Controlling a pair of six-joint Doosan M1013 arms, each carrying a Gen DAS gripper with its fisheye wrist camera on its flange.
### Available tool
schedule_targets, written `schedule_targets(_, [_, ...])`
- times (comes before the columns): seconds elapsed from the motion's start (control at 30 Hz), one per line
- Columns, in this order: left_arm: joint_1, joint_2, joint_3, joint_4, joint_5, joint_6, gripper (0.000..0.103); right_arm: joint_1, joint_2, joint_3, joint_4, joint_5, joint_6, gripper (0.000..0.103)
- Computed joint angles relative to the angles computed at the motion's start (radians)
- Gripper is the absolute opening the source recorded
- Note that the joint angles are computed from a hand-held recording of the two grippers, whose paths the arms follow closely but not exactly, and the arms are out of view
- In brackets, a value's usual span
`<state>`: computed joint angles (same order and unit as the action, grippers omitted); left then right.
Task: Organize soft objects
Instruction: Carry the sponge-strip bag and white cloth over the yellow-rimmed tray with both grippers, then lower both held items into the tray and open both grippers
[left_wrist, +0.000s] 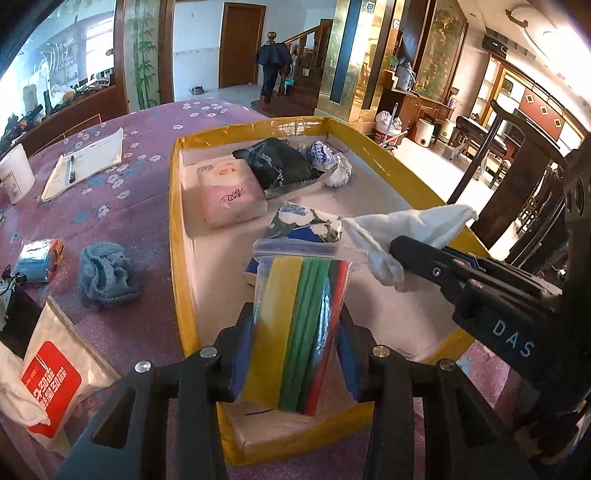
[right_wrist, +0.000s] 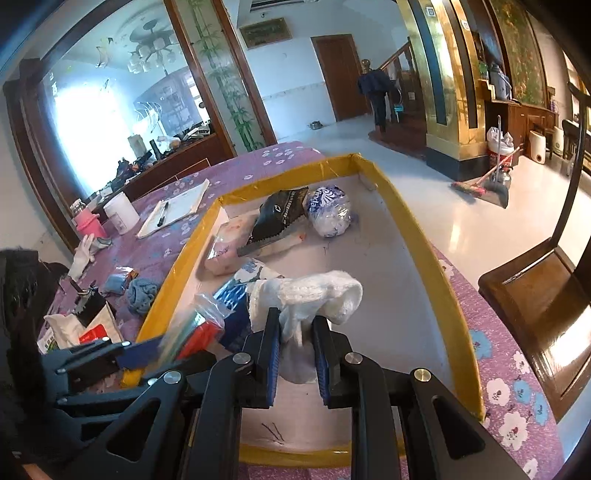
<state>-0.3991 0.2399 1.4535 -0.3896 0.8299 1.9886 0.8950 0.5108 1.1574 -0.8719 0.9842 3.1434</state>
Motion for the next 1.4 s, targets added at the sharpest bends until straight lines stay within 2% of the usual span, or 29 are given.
schedule_targets(0.17, [-0.012, -0.011, 0.019, 0.040, -0.035, 0.004, 0.040, -0.013, 0.009, -0.015, 0.064, 0.017, -0.026, 0.019])
schedule_targets(0.23, [-0.017, -0.015, 0.026, 0.055, -0.047, 0.003, 0.041, -0.011, 0.022, -0.039, 0.074, 0.051, -0.050, 0.020])
schedule_targets(0.33, [-0.023, -0.019, 0.033, 0.069, -0.059, 0.010, 0.048, -0.011, 0.037, -0.065, 0.094, 0.087, -0.086, 0.029])
schedule_targets(0.43, [-0.030, -0.027, 0.047, 0.089, -0.094, 0.009, 0.062, -0.010, 0.041, -0.072, 0.094, 0.106, -0.091, 0.035])
schedule_targets(0.5, [-0.034, -0.033, 0.056, 0.105, -0.115, 0.002, 0.067, -0.008, 0.046, -0.080, 0.087, 0.128, -0.093, 0.045])
schedule_targets(0.57, [-0.035, -0.037, 0.061, 0.114, -0.127, -0.002, 0.067, -0.006, 0.047, -0.082, 0.080, 0.134, -0.092, 0.051])
schedule_targets(0.7, [-0.038, -0.042, 0.068, 0.132, -0.141, -0.008, 0.068, -0.003, 0.050, -0.088, 0.069, 0.155, -0.089, 0.056])
schedule_targets(0.93, [-0.048, -0.057, 0.090, 0.172, -0.189, -0.016, 0.070, 0.000, 0.056, -0.101, 0.065, 0.176, -0.093, 0.058])
schedule_targets(1.07, [-0.054, -0.066, 0.103, 0.188, -0.221, -0.014, 0.076, 0.002, 0.058, -0.106, 0.060, 0.190, -0.093, 0.063])
schedule_targets(1.2, [-0.061, -0.075, 0.116, 0.209, -0.246, -0.012, 0.077, 0.003, 0.063, -0.115, 0.056, 0.206, -0.097, 0.068])
schedule_targets(1.4, [-0.068, -0.084, 0.130, 0.230, -0.275, -0.005, 0.077, 0.005, 0.064, -0.117, 0.053, 0.214, -0.099, 0.069])
